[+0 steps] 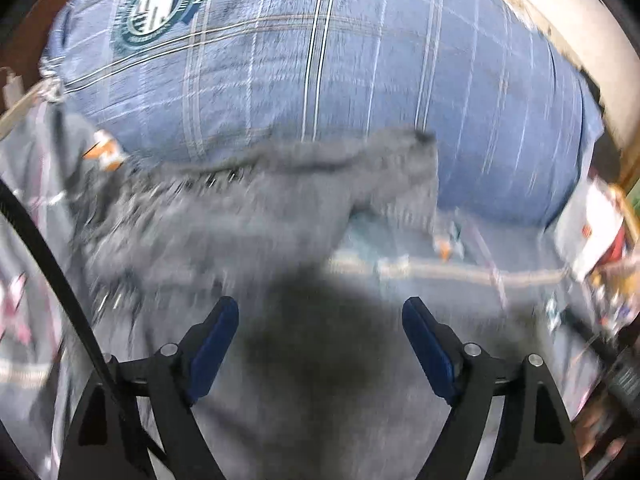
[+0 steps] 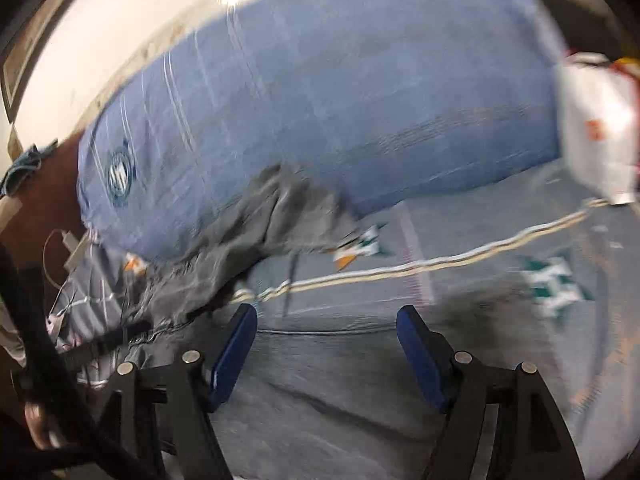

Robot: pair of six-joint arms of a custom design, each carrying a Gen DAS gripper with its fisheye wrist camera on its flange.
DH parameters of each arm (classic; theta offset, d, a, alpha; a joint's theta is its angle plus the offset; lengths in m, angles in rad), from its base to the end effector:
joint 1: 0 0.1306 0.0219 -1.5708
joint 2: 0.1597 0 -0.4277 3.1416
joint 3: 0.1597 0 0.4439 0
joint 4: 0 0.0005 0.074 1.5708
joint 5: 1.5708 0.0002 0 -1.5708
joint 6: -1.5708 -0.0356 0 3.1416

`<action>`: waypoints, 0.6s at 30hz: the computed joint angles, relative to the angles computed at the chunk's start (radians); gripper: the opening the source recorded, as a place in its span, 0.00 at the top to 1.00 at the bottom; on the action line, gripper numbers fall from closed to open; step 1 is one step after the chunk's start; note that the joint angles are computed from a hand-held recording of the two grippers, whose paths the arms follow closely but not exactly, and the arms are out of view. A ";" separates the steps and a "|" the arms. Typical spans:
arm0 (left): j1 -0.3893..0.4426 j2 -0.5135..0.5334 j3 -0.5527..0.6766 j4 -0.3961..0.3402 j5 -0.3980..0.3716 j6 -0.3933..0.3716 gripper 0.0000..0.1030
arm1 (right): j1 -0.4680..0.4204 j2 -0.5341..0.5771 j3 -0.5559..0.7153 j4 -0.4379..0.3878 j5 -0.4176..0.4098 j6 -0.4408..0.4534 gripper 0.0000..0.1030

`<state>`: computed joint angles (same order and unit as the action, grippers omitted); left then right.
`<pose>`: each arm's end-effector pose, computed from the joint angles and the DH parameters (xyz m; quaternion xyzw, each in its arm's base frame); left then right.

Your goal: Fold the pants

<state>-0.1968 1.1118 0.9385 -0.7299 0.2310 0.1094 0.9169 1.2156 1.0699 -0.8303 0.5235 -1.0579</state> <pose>0.3907 -0.0867 0.3773 0.0787 0.9360 -0.1572 0.3050 0.2801 0.3354 0.3988 0.1407 0.9159 0.0999 0.3624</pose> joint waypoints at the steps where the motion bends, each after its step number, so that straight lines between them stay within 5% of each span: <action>1: 0.009 0.021 0.012 0.014 0.015 -0.003 0.18 | -0.033 0.027 0.011 0.031 -0.056 0.034 0.27; 5: 0.049 0.097 -0.030 0.141 0.063 0.086 0.18 | -0.133 0.188 0.124 -0.011 -0.172 0.114 0.27; 7: 0.047 0.157 0.004 0.066 0.046 0.109 0.18 | -0.161 0.247 0.164 -0.013 -0.202 0.124 0.27; 9: 0.036 0.170 0.017 0.046 0.003 0.083 0.18 | -0.196 0.316 0.215 0.009 -0.246 0.156 0.27; 12: 0.004 0.127 -0.014 0.114 -0.135 0.080 0.18 | -0.225 0.394 0.291 0.009 -0.268 0.169 0.27; 18: 0.028 0.157 -0.009 0.093 -0.038 0.077 0.18 | -0.297 0.534 0.425 -0.019 -0.318 0.170 0.28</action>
<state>-0.1686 1.2690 0.9298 -0.6369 0.1933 0.1864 0.6197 1.7498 1.4951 -0.8497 0.2054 -0.8877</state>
